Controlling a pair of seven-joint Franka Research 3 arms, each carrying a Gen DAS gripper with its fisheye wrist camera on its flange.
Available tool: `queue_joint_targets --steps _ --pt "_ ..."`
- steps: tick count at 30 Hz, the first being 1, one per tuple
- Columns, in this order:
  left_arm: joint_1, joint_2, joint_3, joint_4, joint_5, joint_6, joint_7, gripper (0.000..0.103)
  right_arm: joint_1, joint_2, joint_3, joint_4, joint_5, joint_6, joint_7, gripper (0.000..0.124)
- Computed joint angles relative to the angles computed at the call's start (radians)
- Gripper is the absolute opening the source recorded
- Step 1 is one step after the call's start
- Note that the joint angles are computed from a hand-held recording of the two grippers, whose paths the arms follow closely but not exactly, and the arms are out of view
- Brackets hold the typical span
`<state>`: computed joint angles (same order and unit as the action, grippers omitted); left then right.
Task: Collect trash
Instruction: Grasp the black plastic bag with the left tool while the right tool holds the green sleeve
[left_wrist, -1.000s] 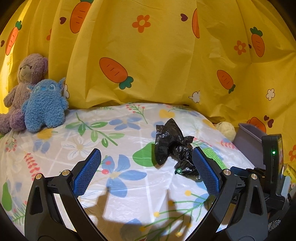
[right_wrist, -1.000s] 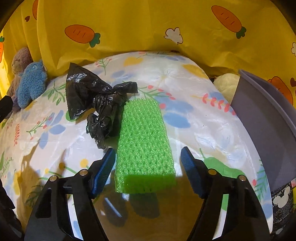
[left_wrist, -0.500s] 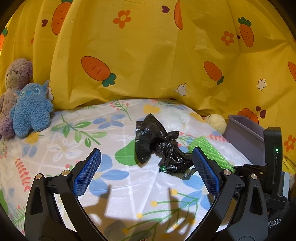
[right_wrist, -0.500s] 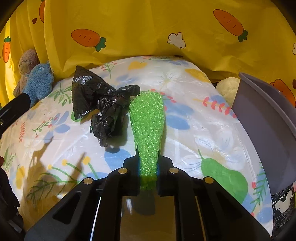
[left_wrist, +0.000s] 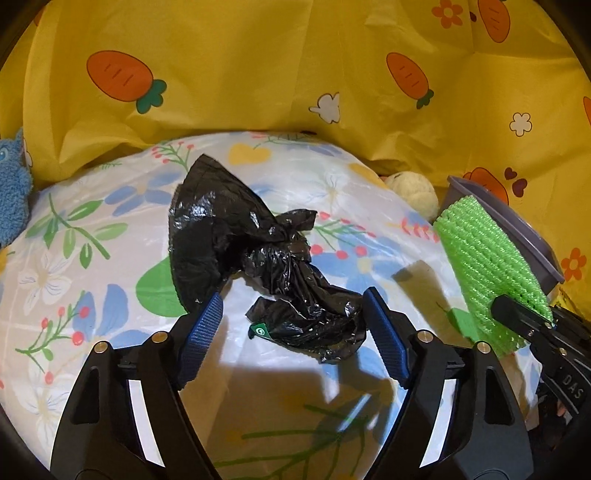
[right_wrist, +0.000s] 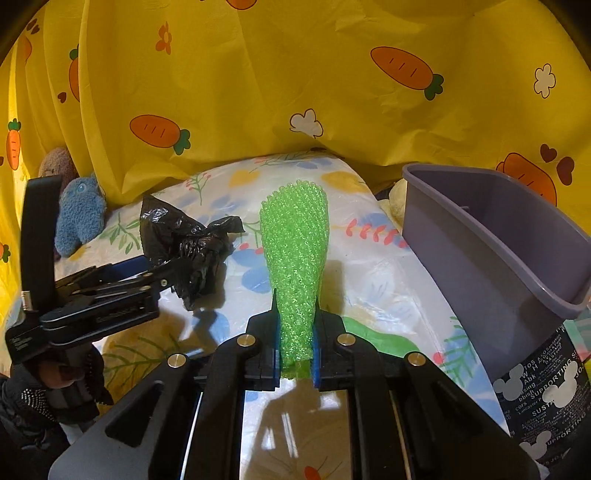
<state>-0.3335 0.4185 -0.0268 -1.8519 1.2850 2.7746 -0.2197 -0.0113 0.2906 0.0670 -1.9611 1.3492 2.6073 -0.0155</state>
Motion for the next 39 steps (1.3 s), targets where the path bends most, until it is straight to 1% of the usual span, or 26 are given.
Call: queue_joint_targets --steps 1,2,4,5,6,7,8,9,10,13,15,17,20,23,27,30,33,35,36,37,38,39 --pt "0.015 0.013 -0.012 0.008 -0.039 0.012 0.041 0.063 -0.002 -0.003 0.000 -0.004 0.004 -0.002 -0.009 0.013" --pt "0.027 0.024 -0.021 0.015 -0.081 0.021 0.085 0.060 -0.004 -0.006 0.000 -0.008 0.008 -0.004 -0.017 0.013" --pt "0.033 0.040 -0.024 0.023 -0.144 0.029 0.144 0.047 -0.005 -0.012 -0.001 -0.015 0.017 -0.008 -0.031 0.013" --pt "0.034 0.045 -0.024 0.025 -0.175 0.029 0.173 0.043 -0.006 -0.015 -0.002 -0.018 0.023 -0.010 -0.039 0.013" --pt "0.031 0.049 -0.022 0.026 -0.199 0.030 0.195 0.033 -0.007 -0.017 -0.003 -0.019 0.027 -0.013 -0.044 0.013" --pt "0.024 0.050 -0.013 0.025 -0.206 0.040 0.201 0.020 -0.007 -0.019 -0.005 -0.020 0.032 -0.016 -0.050 0.013" --pt "0.015 0.049 -0.002 0.024 -0.206 0.050 0.200 0.016 -0.008 -0.023 -0.006 -0.022 0.039 -0.017 -0.055 0.013" --pt "0.002 0.046 0.008 0.023 -0.203 0.044 0.199 0.009 -0.008 -0.024 -0.008 -0.022 0.044 -0.020 -0.059 0.013" --pt "-0.012 0.042 0.017 0.023 -0.195 0.030 0.196 0.006 -0.008 -0.028 -0.009 -0.025 0.051 -0.020 -0.064 0.013" --pt "-0.041 0.017 0.037 0.009 -0.142 0.012 0.149 0.004 -0.009 -0.041 -0.014 -0.033 0.070 -0.029 -0.080 0.013" --pt "-0.058 -0.010 0.038 -0.001 -0.094 -0.025 0.114 0.004 -0.011 -0.052 -0.020 -0.039 0.085 -0.039 -0.094 0.013" --pt "-0.062 -0.035 0.023 -0.003 -0.051 -0.056 0.095 0.004 -0.014 -0.064 -0.026 -0.045 0.107 -0.049 -0.109 0.013" --pt "-0.062 -0.069 -0.009 0.004 0.005 -0.075 0.072 0.004 -0.021 -0.081 -0.039 -0.043 0.145 -0.066 -0.123 0.013" --pt "-0.067 -0.083 -0.040 0.042 0.068 -0.085 0.072 0.004 -0.033 -0.091 -0.056 -0.030 0.183 -0.082 -0.125 0.013" --pt "-0.066 -0.052 -0.071 0.133 0.077 -0.034 0.125 0.004 -0.054 -0.085 -0.077 0.006 0.234 -0.084 -0.116 0.013" --pt "-0.081 0.009 -0.068 0.238 0.055 0.005 0.177 0.004 -0.071 -0.055 -0.085 0.057 0.270 -0.056 -0.094 0.013" --pt "-0.083 0.098 -0.071 0.359 -0.032 0.063 0.291 0.004 -0.080 -0.017 -0.083 0.109 0.311 0.019 -0.106 0.013" --pt "-0.080 0.146 -0.080 0.419 -0.107 0.078 0.375 0.004 -0.093 0.012 -0.083 0.140 0.298 0.037 -0.075 0.013" --pt "-0.088 0.153 -0.071 0.427 -0.119 0.081 0.388 0.004 -0.102 0.020 -0.081 0.147 0.288 0.034 -0.062 0.013" --pt "-0.098 0.146 -0.050 0.413 -0.110 0.096 0.377 0.004 -0.111 0.024 -0.078 0.149 0.290 0.033 -0.065 0.013" --pt "-0.119 0.128 -0.014 0.383 -0.080 0.113 0.330 0.004 -0.119 0.026 -0.075 0.148 0.299 0.034 -0.081 0.013" --pt "-0.146 0.101 0.027 0.344 -0.045 0.110 0.267 0.005 -0.123 0.027 -0.071 0.144 0.310 0.037 -0.098 0.013"
